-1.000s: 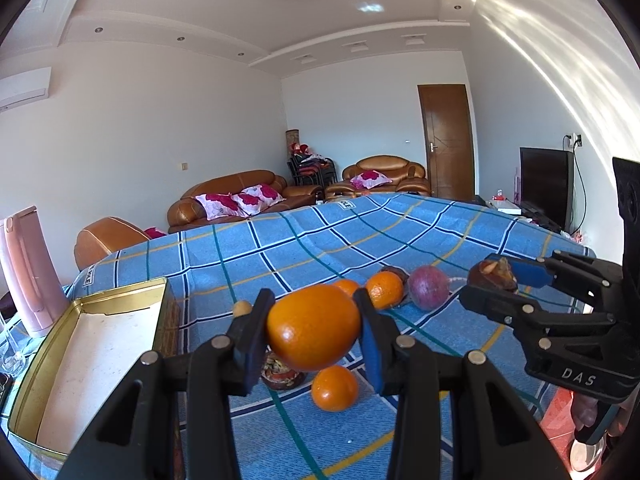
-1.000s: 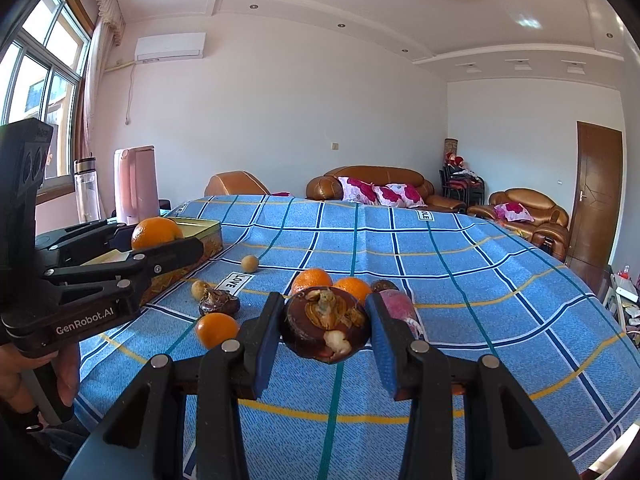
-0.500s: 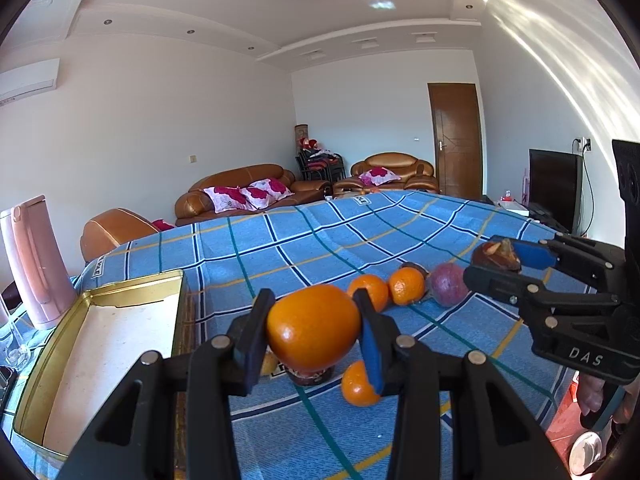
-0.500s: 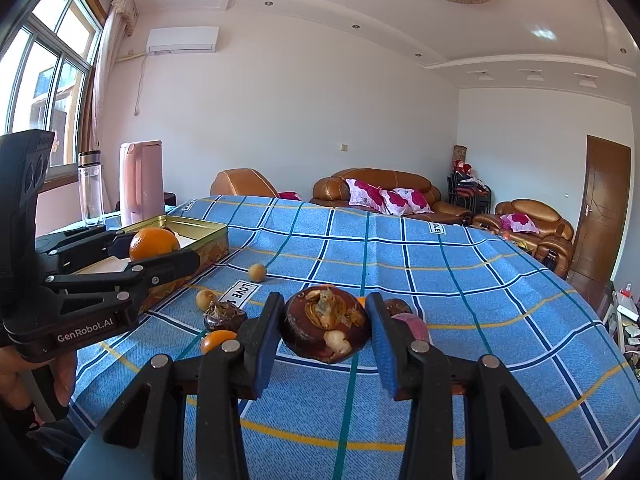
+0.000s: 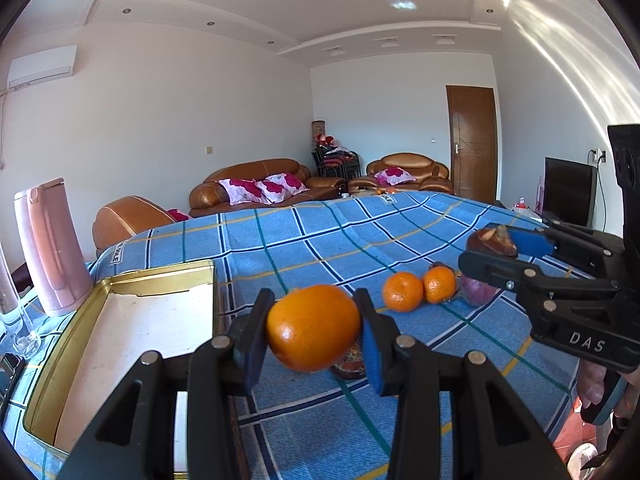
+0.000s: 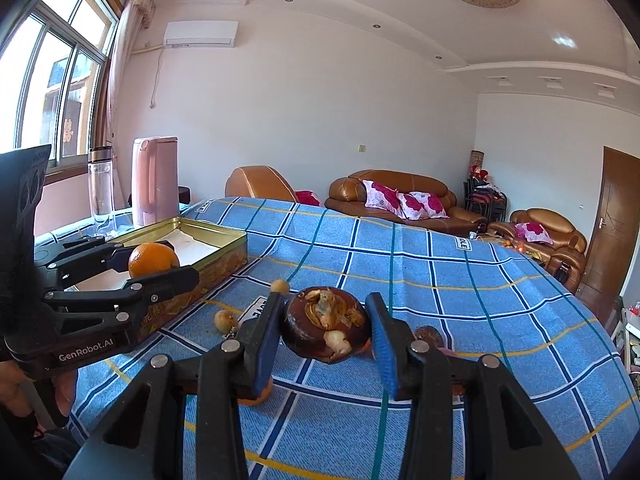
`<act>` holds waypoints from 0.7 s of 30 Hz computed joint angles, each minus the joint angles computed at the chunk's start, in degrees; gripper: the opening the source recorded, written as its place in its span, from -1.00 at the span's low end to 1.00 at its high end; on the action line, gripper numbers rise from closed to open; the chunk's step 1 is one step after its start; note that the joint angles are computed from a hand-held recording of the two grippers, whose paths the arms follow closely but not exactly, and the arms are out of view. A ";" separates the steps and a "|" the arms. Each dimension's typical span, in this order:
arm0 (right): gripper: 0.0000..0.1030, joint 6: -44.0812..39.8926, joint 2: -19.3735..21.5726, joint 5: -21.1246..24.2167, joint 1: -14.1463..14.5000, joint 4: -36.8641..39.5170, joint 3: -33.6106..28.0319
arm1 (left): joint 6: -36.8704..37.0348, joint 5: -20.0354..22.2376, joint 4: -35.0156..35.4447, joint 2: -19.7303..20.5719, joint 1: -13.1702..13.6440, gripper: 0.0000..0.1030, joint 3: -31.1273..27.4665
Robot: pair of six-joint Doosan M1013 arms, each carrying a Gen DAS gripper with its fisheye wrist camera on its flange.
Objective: Organize fruits
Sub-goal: 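Carry the orange over the gold tin tray while the right tool carries the mangosteen there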
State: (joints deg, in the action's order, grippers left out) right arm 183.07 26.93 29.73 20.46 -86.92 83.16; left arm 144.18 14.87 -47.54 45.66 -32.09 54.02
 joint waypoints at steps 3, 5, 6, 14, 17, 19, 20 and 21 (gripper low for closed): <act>-0.14 -2.67 0.58 -0.96 -0.05 1.30 -1.46 | -1.95 -0.37 1.10 0.03 0.45 -0.19 -0.25; -0.15 -4.65 1.05 -1.68 -0.11 2.58 -2.64 | -3.44 -0.74 1.92 0.11 0.75 -0.19 -0.51; -0.14 -5.65 1.32 -1.90 -0.11 3.24 -3.23 | -4.39 -0.80 2.58 0.18 0.92 -0.19 -0.69; -0.14 -13.58 3.56 -3.98 -0.21 8.99 -7.72 | -17.53 -0.87 14.02 0.88 2.17 -0.19 -2.14; -0.15 -16.97 4.56 -4.83 -0.28 11.91 -9.71 | -22.51 -0.43 18.76 1.29 2.55 -0.19 -2.92; -0.15 -19.77 5.31 -5.25 -0.26 14.15 -11.09 | -25.67 -0.13 21.77 1.54 2.77 -0.19 -3.36; -0.14 -21.03 5.70 -5.52 -0.24 15.29 -11.70 | -26.99 -0.04 22.98 1.58 2.87 -0.19 -3.41; -0.14 -22.33 6.00 -5.84 -0.25 16.50 -12.23 | -28.20 0.06 24.07 1.68 2.99 -0.19 -3.55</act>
